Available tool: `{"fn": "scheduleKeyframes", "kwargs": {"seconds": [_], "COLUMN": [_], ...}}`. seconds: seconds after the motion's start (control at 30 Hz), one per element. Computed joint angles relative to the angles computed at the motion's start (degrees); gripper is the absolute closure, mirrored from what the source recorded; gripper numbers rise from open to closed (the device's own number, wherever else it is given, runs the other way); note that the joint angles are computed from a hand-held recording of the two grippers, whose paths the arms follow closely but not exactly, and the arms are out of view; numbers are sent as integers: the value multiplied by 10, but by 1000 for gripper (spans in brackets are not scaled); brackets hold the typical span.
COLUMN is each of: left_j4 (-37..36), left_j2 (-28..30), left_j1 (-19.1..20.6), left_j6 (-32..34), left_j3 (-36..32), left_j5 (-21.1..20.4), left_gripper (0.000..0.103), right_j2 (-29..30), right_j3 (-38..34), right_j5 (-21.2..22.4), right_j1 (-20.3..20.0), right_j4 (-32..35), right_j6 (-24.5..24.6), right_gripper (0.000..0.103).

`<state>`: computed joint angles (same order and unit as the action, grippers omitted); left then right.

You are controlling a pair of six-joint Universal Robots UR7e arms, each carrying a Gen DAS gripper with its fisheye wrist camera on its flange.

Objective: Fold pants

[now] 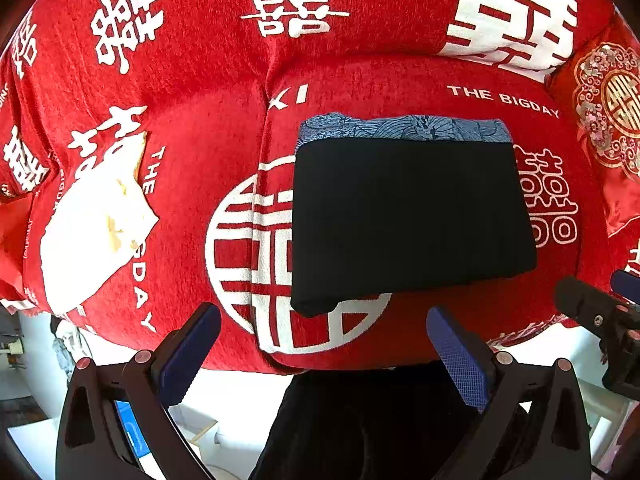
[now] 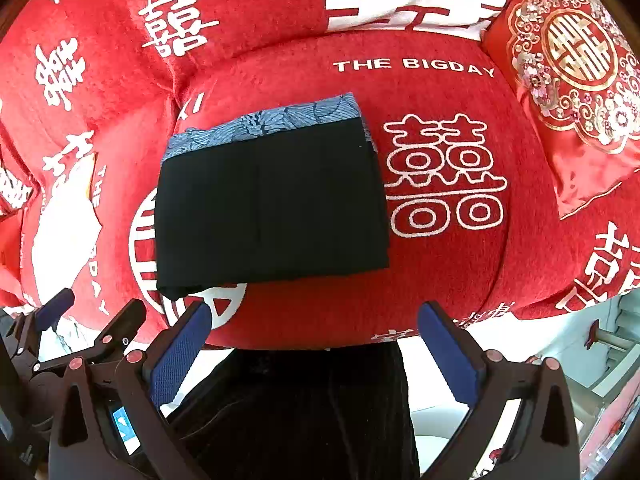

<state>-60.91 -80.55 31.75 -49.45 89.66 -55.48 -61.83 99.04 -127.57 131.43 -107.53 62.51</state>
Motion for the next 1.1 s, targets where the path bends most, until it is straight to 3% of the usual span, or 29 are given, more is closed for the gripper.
{"fn": "scheduleKeyframes", "kwargs": {"seconds": [1.1], "left_j4": [-13], "left_j2": [0], "left_j1": [-14], "left_j6": [23], "left_j3": [4], "left_j5": [2], "left_gripper": [0], "right_j2": [23], "right_j3": [-27], "right_j5": [-18], "right_j1": [17], "right_j4": [28], "right_j6": [-6], "right_gripper": [0]}}
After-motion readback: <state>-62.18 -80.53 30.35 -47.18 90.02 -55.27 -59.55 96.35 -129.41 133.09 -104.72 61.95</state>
